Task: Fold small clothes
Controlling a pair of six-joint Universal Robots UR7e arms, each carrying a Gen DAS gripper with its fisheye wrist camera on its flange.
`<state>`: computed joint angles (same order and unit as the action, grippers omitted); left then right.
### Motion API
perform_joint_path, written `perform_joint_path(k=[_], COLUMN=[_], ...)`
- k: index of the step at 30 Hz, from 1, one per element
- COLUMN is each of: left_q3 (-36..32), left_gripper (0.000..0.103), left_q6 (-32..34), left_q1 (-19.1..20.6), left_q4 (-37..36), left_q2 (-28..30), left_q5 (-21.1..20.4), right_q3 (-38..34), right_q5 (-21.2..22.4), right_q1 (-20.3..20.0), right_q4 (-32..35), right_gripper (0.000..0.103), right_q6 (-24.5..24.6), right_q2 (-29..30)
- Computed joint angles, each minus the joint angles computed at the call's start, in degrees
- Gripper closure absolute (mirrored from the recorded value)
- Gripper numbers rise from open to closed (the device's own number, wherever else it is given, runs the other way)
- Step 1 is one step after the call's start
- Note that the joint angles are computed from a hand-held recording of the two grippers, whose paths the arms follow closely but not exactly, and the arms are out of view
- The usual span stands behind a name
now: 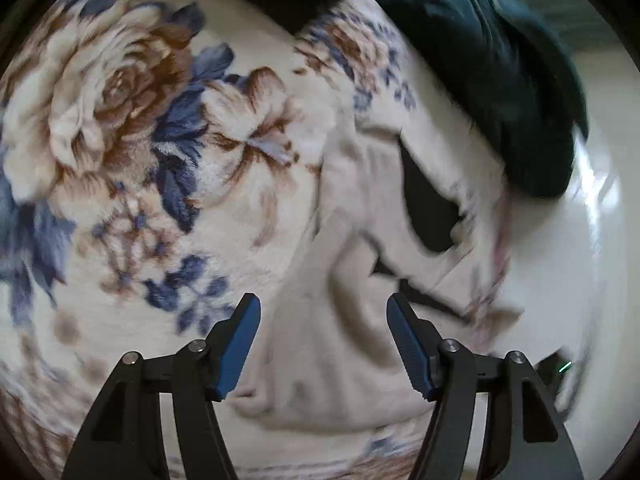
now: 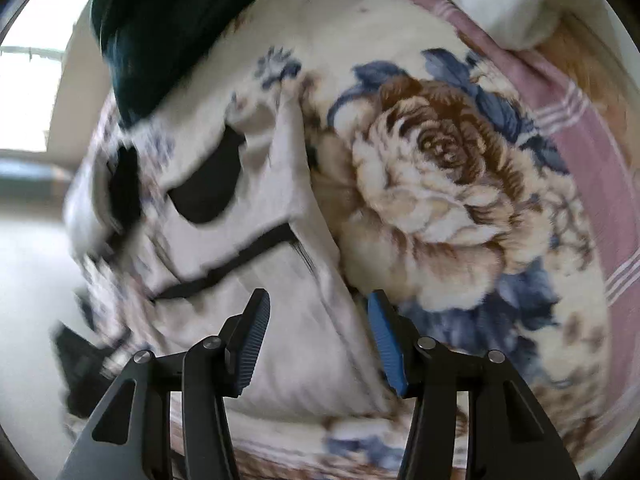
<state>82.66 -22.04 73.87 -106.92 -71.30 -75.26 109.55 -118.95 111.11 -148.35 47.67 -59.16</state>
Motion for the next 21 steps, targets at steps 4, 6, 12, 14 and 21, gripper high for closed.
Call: perform_joint_path(k=[4, 6, 12, 14, 21], left_q3=[-1.2, -2.0, -3.1, -4.3, -7.9], left_gripper=[0.04, 0.04, 0.095, 0.095, 0.075], left_q6=[4.4, 6.4, 12.1, 12.0, 6.0], left_q1=[-0.8, -0.7, -0.9, -0.7, 2.4], left_q4=[3.3, 2.6, -2.3, -1.8, 2.9], left_q2=[3.2, 5.2, 7.2, 7.9, 8.4], left_q5=[3.6, 3.5, 3.2, 3.2, -1.5], right_q3=[-1.4, -2.5, -7.2, -7.8, -5.6], right_q5=[-2.2, -2.4, -9.2, -11.4, -3.3], right_q1=[-0.5, -1.3, -0.2, -0.1, -2.8], right_q4=[2.6, 2.4, 5.6, 7.2, 7.7], right_gripper=[0.049, 0.053, 0.1, 0.1, 0.083], right_q6=[-1.1, -1.8, -0.5, 1.7, 5.3], right_q2=[2.1, 3.5, 7.5, 7.7, 5.0])
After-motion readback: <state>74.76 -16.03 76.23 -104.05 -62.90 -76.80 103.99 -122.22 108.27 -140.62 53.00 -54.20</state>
